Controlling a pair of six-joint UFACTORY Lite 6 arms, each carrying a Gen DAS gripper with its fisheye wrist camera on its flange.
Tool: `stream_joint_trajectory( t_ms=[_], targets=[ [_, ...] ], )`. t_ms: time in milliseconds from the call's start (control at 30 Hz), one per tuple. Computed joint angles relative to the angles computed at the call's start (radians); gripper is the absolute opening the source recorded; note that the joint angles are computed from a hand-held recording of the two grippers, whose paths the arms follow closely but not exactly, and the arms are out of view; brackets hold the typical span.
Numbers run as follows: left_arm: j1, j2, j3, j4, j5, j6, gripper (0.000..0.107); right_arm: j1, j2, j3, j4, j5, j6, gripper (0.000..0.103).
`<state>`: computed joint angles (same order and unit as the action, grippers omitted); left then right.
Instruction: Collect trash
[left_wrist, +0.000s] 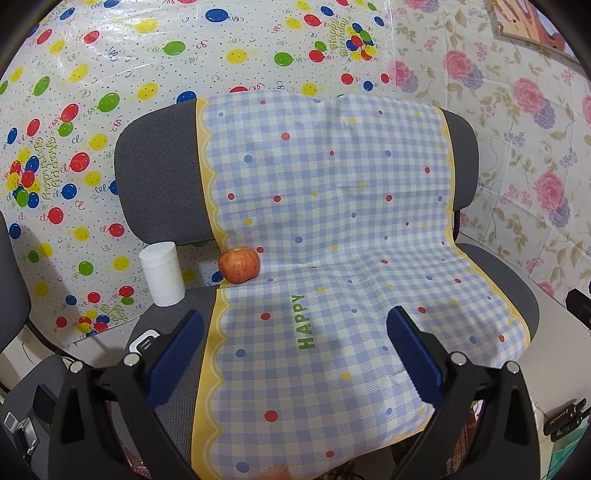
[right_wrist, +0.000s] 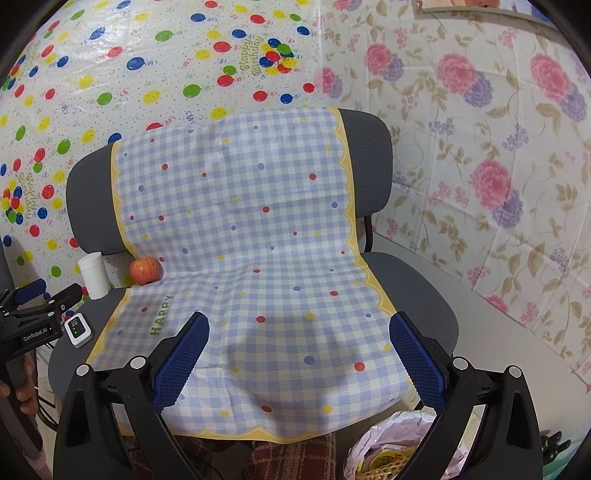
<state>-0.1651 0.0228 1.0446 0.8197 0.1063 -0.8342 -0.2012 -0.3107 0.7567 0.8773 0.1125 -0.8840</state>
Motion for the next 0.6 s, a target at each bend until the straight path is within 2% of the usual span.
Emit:
stream_joint_trajectory(
  t_ms=[233, 433, 600],
  targets=[
    [0.002, 0.003, 0.005, -0.023, -0.001, 0.026, 0.096, -0.011, 0.002, 0.0, 0.097, 0.005, -0.106, 0.097],
    [-0.005, -0.01, 0.001, 0.012, 0.008, -0.016, 0.096, 0.001, -0.003, -0.004, 0.022, -0.006, -0.025, 0.097],
    [-0.004, -0.008, 0.002, 0.001, 0.008, -0.006, 0.096, 0.002, -0.004, -0.005, 0.025, -0.009, -0.026, 0.097]
  ],
)
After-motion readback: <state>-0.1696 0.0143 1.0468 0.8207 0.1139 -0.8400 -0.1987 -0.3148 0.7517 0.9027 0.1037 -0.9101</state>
